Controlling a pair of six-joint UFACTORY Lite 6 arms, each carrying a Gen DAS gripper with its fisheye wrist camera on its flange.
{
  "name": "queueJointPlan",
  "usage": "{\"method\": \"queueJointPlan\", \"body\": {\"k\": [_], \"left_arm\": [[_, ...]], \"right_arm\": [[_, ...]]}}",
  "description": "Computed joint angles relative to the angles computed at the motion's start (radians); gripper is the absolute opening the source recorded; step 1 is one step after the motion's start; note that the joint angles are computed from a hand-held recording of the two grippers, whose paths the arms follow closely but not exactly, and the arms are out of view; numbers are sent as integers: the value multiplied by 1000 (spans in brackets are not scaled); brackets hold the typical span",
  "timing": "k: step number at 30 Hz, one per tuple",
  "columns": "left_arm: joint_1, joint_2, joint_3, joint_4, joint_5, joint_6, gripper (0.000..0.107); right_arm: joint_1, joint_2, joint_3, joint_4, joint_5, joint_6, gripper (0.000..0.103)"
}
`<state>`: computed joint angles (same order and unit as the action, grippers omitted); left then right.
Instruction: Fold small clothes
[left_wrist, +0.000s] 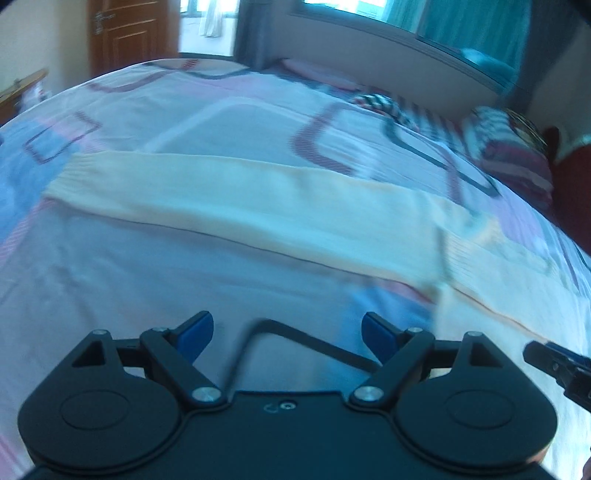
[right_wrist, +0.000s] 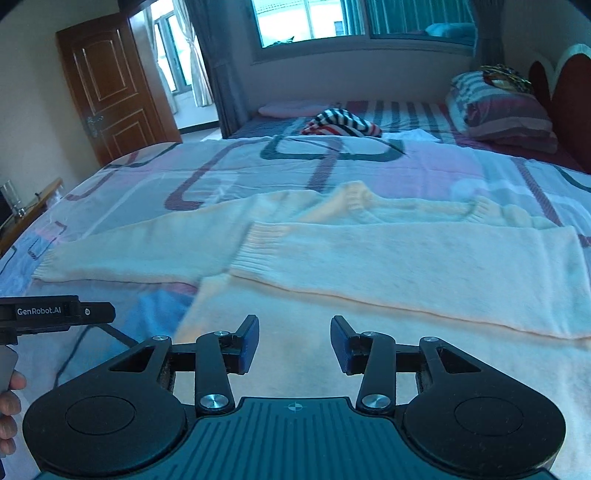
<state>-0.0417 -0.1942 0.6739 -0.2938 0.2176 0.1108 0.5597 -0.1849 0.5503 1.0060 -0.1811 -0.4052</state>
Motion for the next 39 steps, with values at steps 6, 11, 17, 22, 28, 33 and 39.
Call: {"method": "queueJointPlan", "body": {"k": [6,11,17,22,28,33,39], "left_arm": [[219,125,96,-408,47,474,87],[326,229,183,-568,78,667,87],[402,346,285,-701,119,802,87],[455,417,335,-904,185,967,93],[522,511,393,-1161,277,1113,91],[534,596,475,-1268,272,1150,67],[541,666,552,-1242,240,1093,4]], "right_arm": [[92,204,185,107,-58,-70,46],[88,354,329,154,-72,-123,47],[41,448,430,272,-76,-261,47],[6,517,494,337,-83,-356,47],[-3,585,523,330,-82,-346,47],[3,613,533,303,-96,-330,48],[10,618,531,282,-105,-311,50]]}}
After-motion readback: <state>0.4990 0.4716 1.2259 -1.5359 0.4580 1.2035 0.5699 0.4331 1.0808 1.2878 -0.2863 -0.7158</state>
